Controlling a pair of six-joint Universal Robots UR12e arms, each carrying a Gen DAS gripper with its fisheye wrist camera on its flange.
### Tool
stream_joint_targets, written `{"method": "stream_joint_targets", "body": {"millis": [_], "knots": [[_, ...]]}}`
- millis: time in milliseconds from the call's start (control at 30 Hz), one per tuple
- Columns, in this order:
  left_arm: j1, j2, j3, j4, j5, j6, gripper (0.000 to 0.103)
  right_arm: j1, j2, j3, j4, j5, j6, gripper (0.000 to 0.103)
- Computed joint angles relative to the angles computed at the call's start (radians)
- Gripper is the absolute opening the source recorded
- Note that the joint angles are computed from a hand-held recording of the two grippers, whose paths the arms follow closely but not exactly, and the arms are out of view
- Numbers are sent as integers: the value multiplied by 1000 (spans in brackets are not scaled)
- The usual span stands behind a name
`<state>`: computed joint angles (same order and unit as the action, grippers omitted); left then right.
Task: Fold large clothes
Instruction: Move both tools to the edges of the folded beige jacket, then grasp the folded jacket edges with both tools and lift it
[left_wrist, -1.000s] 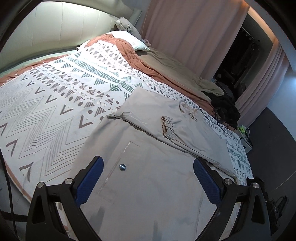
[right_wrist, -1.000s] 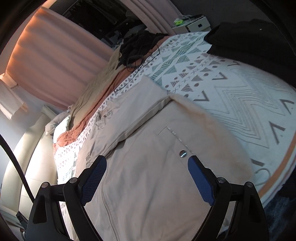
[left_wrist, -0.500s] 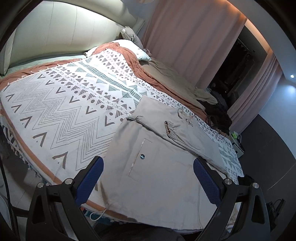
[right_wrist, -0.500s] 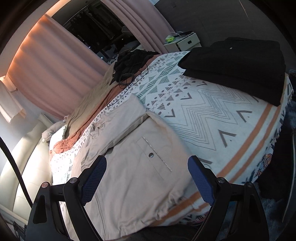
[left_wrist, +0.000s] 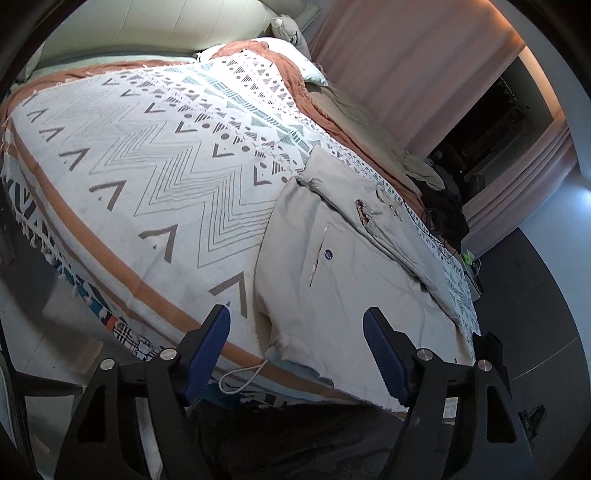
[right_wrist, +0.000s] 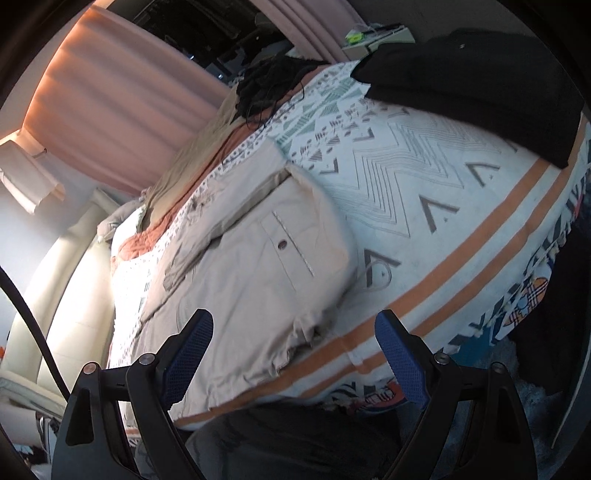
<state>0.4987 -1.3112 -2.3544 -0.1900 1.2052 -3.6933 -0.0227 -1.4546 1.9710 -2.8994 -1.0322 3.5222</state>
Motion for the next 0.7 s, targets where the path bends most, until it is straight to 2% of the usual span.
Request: {"method": "stream_joint_targets", "body": {"millis": [100, 233, 300, 333, 500, 700], "knots": [[3, -15, -4, -2, -9, -7, 73, -12, 28, -11, 17, 82, 13, 85], [10, -41, 2, 0, -35, -13, 72, -18, 70, -34, 50, 153, 26, 70], [13, -58, 12, -15, -43, -15, 63, -14, 92, -48, 56, 175, 39, 63], [16, -68, 18, -28, -52, -17, 61, -13, 103, -58, 59, 179, 46, 60], [32, -109, 33, -49, -92, -28, 61, -3, 153, -115, 107, 162, 72, 58], [36, -162, 56, -53, -145, -39, 60, 7, 198, -162, 118, 175, 94, 58]]}}
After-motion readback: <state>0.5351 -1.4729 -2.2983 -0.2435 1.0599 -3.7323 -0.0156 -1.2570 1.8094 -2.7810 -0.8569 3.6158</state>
